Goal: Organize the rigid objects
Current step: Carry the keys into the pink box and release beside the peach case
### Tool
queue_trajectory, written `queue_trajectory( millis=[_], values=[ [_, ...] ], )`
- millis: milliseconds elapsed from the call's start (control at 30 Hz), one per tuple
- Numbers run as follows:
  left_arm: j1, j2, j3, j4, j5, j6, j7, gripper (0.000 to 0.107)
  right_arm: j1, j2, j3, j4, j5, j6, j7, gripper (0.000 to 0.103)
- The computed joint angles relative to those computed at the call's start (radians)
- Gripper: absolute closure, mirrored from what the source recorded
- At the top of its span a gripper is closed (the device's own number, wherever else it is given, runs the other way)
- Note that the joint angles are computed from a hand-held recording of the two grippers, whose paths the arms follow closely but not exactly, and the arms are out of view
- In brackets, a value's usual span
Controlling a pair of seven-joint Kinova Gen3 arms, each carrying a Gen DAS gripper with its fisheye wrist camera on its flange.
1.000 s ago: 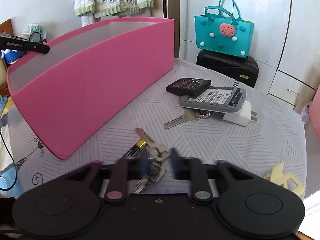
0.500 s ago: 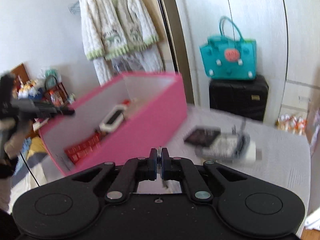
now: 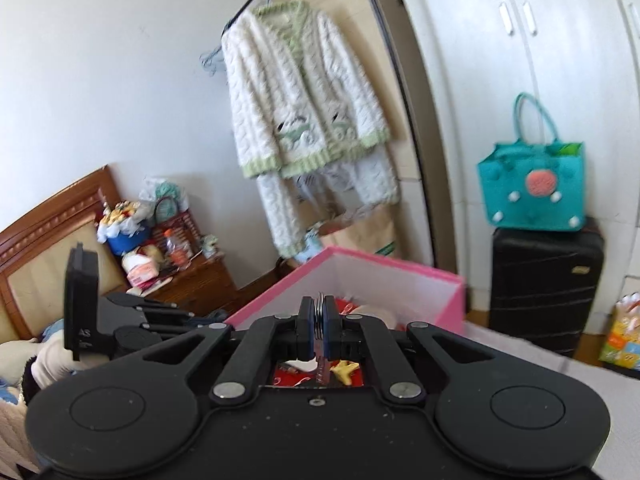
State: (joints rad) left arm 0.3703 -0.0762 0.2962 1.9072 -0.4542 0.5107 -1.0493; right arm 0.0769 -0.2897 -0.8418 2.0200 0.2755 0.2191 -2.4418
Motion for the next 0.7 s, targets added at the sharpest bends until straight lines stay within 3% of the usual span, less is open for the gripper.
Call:
queue_trajectory(
  millis=[133, 233, 400, 567, 633, 700],
  values=[
    [0.002, 0.004, 0.004, -0.012, -0.005, 0.019, 0.009, 0.104, 0.149, 0.100, -0.179, -0.036, 0.142, 0.014, -0.112, 0.097],
    [0.009, 0.012, 0.019, -0.020, -0.053, 0.040, 0.070, 0.104, 0.195, 0.217, -0.278, -0.106, 0.264, 0.111, -0.160, 0.097],
    [0.016, 0.010, -0.007, -0.026, -0.010, 0.038, 0.050, 0.104, -0.005, 0.349, -0.175, -0.188, 0.467, 0.291, -0.302, 0.097],
    [0.015, 0.013, -0.026, -0.044, 0.059, 0.052, -0.011, 0.104, -0.220, 0.361, -0.044, -0.204, 0.654, 0.478, -0.465, 0.089],
    [0.013, 0.017, -0.030, -0.055, 0.085, 0.058, -0.029, 0.104, -0.224, 0.326, -0.040, -0.186, 0.654, 0.478, -0.476, 0.082],
    [0.010, 0.015, -0.039, -0.057, 0.113, 0.054, -0.051, 0.104, -0.153, 0.261, -0.067, -0.152, 0.588, 0.421, -0.465, 0.073]
  ],
)
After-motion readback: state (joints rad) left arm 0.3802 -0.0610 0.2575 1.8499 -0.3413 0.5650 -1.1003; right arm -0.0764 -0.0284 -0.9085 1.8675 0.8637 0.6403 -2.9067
